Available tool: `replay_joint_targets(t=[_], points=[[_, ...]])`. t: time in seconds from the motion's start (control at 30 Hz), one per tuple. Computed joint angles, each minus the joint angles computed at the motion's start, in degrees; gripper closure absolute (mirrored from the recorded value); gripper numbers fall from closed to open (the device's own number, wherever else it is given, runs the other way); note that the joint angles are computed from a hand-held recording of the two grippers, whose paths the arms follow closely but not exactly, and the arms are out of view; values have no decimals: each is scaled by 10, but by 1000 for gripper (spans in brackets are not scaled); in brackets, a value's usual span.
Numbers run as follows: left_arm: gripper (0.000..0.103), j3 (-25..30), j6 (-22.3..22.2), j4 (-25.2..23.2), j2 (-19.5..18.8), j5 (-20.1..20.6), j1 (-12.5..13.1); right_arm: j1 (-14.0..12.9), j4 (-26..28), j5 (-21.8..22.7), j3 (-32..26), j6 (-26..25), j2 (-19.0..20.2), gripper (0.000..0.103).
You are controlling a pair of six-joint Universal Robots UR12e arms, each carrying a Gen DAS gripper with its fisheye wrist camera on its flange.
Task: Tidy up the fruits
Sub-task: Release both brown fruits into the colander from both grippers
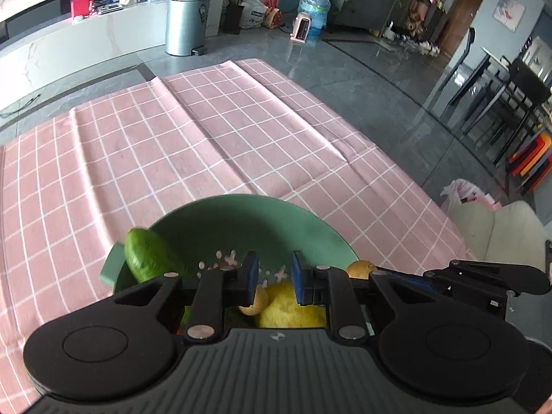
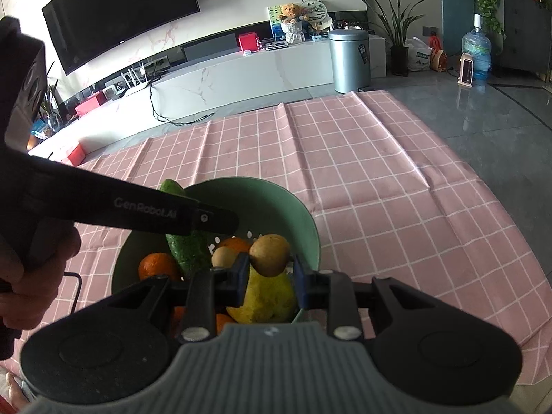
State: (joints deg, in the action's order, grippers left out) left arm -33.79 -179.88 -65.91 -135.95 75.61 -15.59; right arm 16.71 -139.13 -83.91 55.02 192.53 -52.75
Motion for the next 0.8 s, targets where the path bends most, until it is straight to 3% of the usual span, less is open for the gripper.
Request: replay_joint_targets(t=[0.13, 0.47, 0.57, 0.8], points=[[80, 35, 14, -37, -19, 17, -4, -3, 5, 4, -5, -7, 6, 80], [80, -37, 11, 21, 25, 30, 0, -15, -12, 61, 6, 25, 7, 80], [79, -65, 0, 47, 41, 38, 2, -12, -4, 56, -7, 9, 14, 80], [65, -97, -16, 66, 64, 58, 6, -1, 51, 26, -72, -27, 46, 80]])
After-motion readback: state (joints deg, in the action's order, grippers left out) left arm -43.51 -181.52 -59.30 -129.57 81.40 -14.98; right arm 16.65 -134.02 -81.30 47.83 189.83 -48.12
